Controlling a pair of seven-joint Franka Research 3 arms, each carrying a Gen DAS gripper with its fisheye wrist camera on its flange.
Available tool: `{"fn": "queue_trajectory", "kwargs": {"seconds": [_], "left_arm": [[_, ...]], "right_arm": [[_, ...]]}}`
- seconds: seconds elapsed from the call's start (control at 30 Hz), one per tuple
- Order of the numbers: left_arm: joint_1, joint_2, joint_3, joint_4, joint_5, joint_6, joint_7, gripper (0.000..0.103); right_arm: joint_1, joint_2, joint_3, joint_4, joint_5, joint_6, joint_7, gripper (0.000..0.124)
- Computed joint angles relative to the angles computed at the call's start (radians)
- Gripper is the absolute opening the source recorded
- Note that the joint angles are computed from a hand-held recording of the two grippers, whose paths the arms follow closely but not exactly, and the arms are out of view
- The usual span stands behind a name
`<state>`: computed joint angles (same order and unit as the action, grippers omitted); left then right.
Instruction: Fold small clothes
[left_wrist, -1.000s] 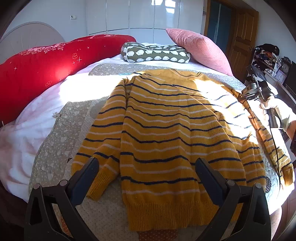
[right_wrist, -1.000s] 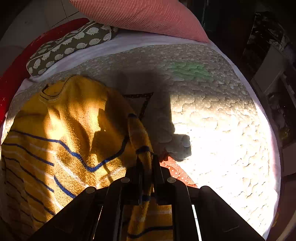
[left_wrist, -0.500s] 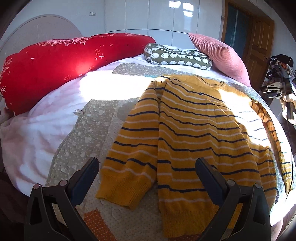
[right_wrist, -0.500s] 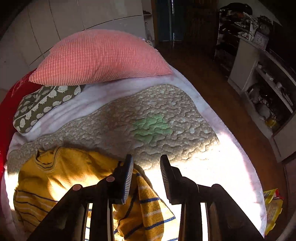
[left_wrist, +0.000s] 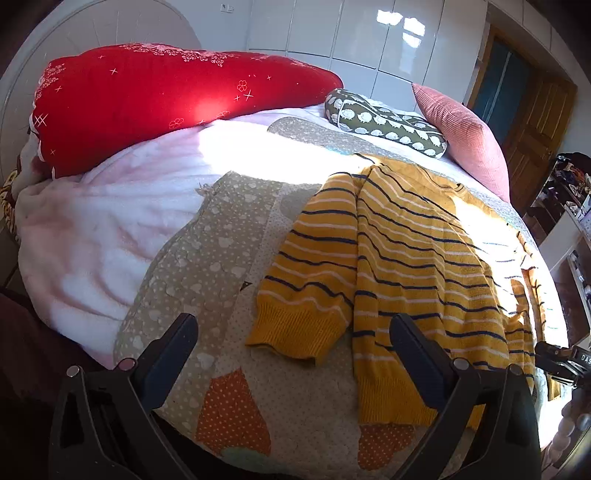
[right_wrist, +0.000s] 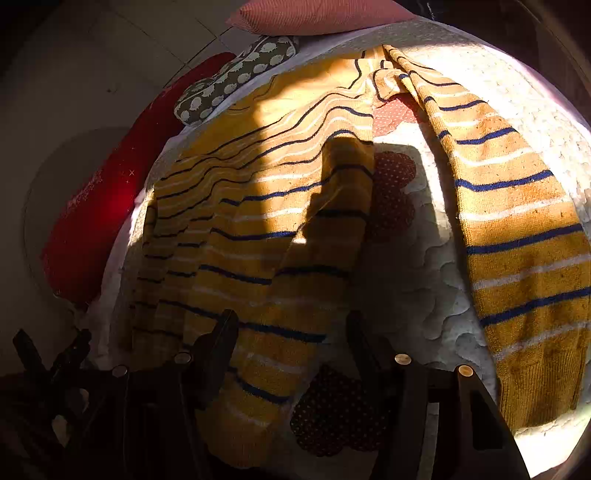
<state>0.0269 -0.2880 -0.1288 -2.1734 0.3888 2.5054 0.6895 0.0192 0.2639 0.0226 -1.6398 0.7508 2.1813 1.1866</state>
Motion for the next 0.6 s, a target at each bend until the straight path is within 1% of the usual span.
{"fn": "queue_trajectory", "kwargs": {"seconds": [0.1,0.17,0.2,0.23,0.27,0.33,0.4,0.47,0.53,0.6], "left_arm": [[-0.02,-0.004,0.004,-0.008,-0.041,-0.003,0.021,0.103],[-0.027,-0.003,0.0,-0.008,-0.052,-0.014,0.028,0.103],[-0.028,-0.005,-0.002,-0.008,-0.053,-0.018,0.028,0.103],[-0.029,-0.008,-0.005,-0.01,-0.05,-0.021,0.026,0.103],[-0.029,-0.011,-0.006,-0.011,-0.048,-0.024,0.023,0.103],[-0.029,-0.016,-0.008,-0.016,-0.043,-0.025,0.021,0.103],[-0.033,-0.01,-0.004,-0.013,-0.054,-0.028,0.029,0.103],[-0.048,0.006,0.01,-0.009,-0.097,-0.017,0.057,0.103],[-0.068,0.035,0.026,0.003,-0.163,0.0,0.108,0.103],[-0.093,0.074,0.04,0.022,-0.249,0.017,0.184,0.103]], "right_arm": [[0.008,-0.025,0.016,-0.074,0.051,0.001,-0.023,0.063],[0.005,-0.037,0.025,-0.103,0.11,-0.007,-0.086,0.025],[0.008,-0.04,0.024,-0.108,0.12,-0.01,-0.096,0.011],[0.003,-0.038,0.016,-0.097,0.129,-0.02,-0.094,0.01],[0.001,-0.047,0.01,-0.105,0.137,-0.008,-0.101,0.01],[-0.005,-0.077,-0.011,-0.135,0.118,0.017,-0.092,0.01],[-0.019,-0.091,-0.031,-0.145,0.102,0.019,-0.073,0.01],[-0.028,-0.104,-0.047,-0.164,0.074,0.037,-0.059,0.01],[-0.036,-0.109,-0.05,-0.17,0.076,0.024,-0.057,0.01],[-0.038,-0.124,-0.046,-0.19,0.098,0.026,-0.096,0.011]]}}
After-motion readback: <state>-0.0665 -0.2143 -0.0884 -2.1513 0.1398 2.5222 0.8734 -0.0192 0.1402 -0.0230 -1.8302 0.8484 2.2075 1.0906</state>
